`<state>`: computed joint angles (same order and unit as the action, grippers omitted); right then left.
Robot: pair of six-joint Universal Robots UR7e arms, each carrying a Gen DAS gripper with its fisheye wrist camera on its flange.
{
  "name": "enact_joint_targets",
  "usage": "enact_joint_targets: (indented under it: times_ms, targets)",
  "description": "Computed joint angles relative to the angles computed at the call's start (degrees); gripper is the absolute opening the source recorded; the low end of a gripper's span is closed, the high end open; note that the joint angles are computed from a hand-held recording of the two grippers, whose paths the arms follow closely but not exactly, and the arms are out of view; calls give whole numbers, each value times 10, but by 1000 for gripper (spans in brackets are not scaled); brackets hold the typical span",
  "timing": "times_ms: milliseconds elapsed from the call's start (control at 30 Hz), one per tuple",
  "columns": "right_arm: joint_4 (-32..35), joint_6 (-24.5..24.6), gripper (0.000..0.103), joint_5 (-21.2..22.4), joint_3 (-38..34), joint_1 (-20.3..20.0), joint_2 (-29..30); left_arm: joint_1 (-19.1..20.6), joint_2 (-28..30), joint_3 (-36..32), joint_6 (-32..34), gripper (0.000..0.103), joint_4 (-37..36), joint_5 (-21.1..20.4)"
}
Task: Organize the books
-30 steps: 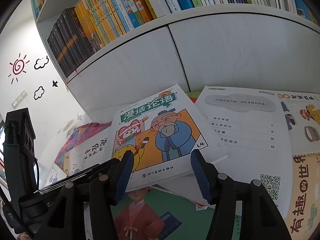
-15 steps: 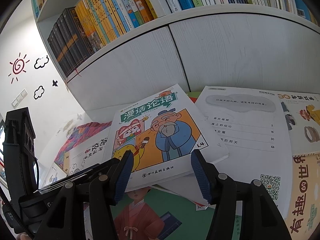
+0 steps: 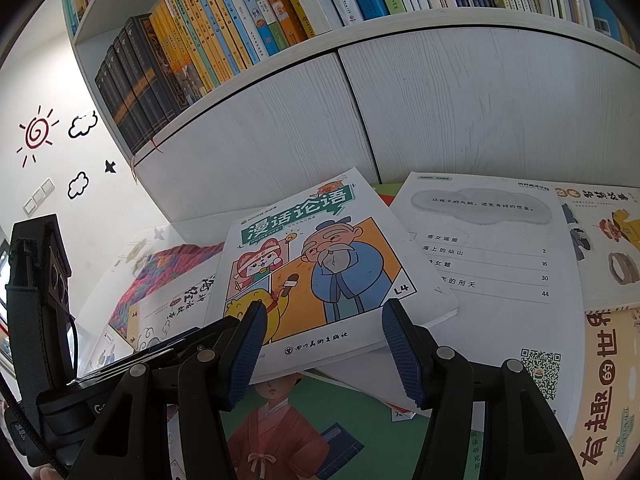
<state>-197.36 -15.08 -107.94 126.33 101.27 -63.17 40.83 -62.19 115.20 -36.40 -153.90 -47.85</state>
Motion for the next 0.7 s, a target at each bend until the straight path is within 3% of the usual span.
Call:
enact_joint_targets:
  times_ms: [700]
  targets:
    - [15,3,62,10,-1,-3,-6,3,-8,-3,-13,56,21,-15]
